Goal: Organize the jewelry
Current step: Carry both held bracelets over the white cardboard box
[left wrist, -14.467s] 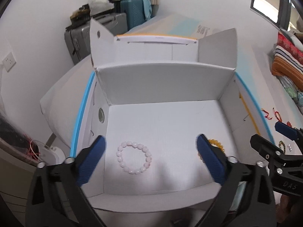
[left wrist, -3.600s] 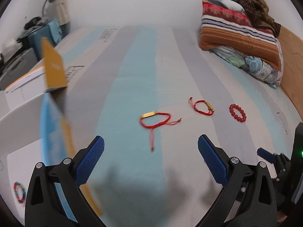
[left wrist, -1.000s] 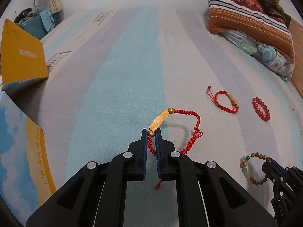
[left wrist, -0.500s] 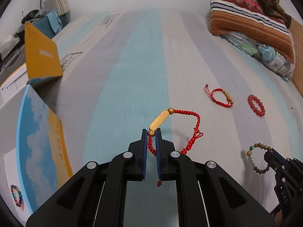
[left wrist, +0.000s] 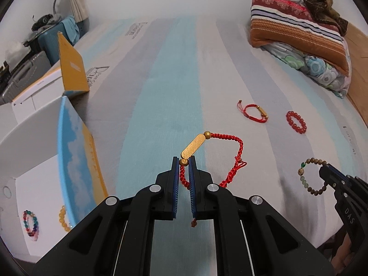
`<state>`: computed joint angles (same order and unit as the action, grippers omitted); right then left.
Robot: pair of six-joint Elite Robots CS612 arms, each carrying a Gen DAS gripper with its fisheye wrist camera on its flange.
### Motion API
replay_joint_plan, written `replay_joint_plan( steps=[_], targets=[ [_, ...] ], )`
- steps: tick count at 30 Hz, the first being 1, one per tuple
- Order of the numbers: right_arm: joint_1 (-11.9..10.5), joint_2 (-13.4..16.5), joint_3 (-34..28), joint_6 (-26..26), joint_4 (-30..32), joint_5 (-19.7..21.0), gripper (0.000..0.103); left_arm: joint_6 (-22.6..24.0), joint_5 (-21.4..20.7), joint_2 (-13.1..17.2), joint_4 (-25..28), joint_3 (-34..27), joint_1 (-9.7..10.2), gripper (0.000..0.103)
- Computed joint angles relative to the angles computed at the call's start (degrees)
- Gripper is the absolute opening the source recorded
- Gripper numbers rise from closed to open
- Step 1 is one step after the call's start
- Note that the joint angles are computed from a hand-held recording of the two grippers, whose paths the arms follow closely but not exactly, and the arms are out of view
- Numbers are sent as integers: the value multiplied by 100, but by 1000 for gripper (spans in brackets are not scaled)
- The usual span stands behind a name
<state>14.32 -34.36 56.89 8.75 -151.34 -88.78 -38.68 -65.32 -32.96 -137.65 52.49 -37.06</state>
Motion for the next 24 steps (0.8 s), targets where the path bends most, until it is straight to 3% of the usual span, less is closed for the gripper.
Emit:
replay_joint_plan(
  steps=[12, 24],
  targets=[
    [52, -282, 171, 26, 320, -26, 8, -70, 199, -460, -143, 556, -100, 8],
    [165, -338, 21, 81, 501, -27, 8, -305, 309, -997, -522, 1402, -57, 8]
  ],
)
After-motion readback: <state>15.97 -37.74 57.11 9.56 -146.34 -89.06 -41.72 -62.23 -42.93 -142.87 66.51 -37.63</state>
